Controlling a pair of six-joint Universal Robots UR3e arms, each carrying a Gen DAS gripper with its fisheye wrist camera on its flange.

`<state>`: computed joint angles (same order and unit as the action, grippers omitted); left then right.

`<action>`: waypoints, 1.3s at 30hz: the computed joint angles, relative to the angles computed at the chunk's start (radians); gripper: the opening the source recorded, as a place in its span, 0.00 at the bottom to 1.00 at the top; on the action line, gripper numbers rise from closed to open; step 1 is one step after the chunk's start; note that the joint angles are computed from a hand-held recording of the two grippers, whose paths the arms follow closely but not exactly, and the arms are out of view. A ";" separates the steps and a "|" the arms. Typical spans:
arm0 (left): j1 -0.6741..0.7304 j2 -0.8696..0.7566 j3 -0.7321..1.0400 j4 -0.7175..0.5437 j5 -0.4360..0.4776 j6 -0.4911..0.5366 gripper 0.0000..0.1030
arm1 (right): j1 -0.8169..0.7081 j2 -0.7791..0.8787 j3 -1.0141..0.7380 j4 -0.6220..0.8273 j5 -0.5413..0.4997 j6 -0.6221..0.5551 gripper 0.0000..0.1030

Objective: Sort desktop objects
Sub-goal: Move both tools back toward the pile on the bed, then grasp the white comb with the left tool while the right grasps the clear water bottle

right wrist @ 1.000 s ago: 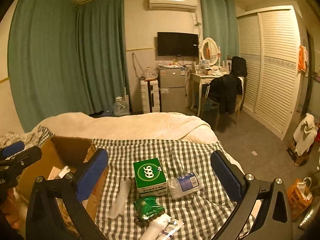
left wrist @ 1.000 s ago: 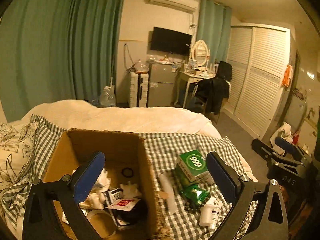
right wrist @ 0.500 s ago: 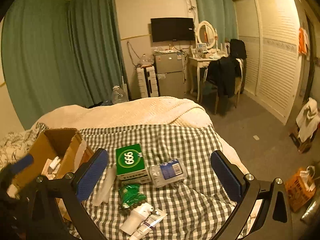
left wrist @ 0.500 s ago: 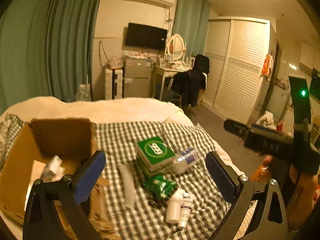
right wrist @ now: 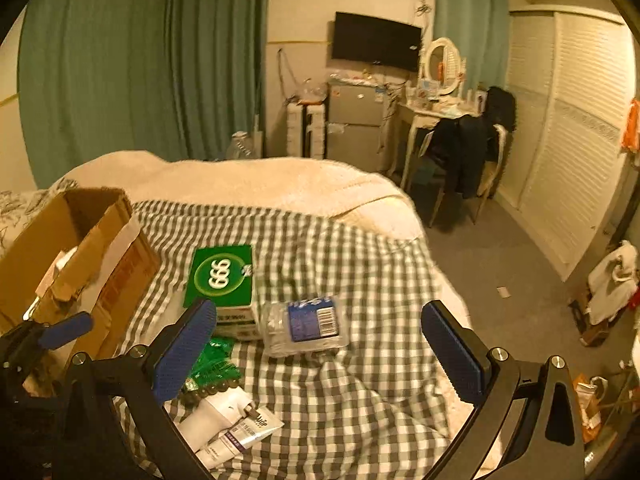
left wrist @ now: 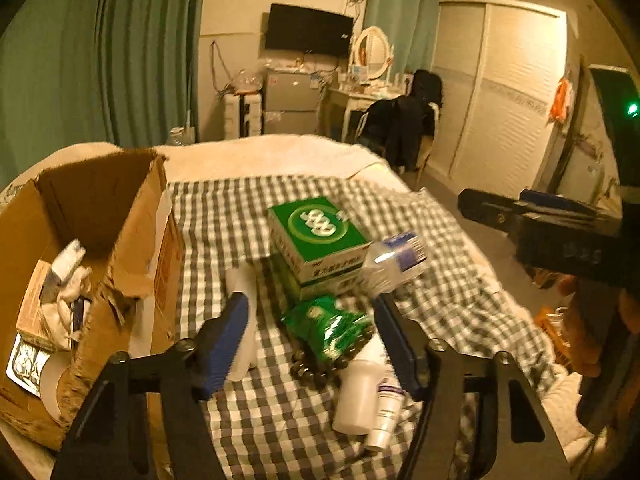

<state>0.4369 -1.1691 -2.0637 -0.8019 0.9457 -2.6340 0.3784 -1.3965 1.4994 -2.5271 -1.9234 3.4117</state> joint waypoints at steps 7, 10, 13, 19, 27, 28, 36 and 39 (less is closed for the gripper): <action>-0.099 -0.225 0.057 0.087 0.183 -0.137 0.59 | -0.069 0.040 0.028 -0.024 0.090 -0.012 1.00; -0.146 -0.306 0.071 0.159 0.287 -0.193 0.59 | -0.096 0.050 0.041 -0.033 0.126 0.003 1.00; -0.178 -0.356 0.082 0.197 0.336 -0.210 0.59 | -0.116 0.067 0.049 -0.047 0.160 -0.002 1.00; -0.217 -0.464 0.158 0.163 0.433 -0.243 0.48 | -0.111 0.164 0.013 -0.053 0.160 -0.049 1.00; -0.226 -0.461 0.151 0.165 0.446 -0.238 0.26 | -0.111 0.269 -0.027 -0.099 0.201 -0.068 1.00; -0.221 -0.460 0.149 0.163 0.437 -0.233 0.24 | -0.114 0.280 -0.035 -0.096 0.205 -0.069 1.00; -0.192 -0.449 0.151 0.148 0.354 -0.214 0.18 | -0.143 0.360 -0.079 -0.095 0.274 -0.089 1.00; -0.190 -0.459 0.168 0.136 0.341 -0.210 0.18 | -0.138 0.384 -0.115 -0.053 0.260 -0.093 0.97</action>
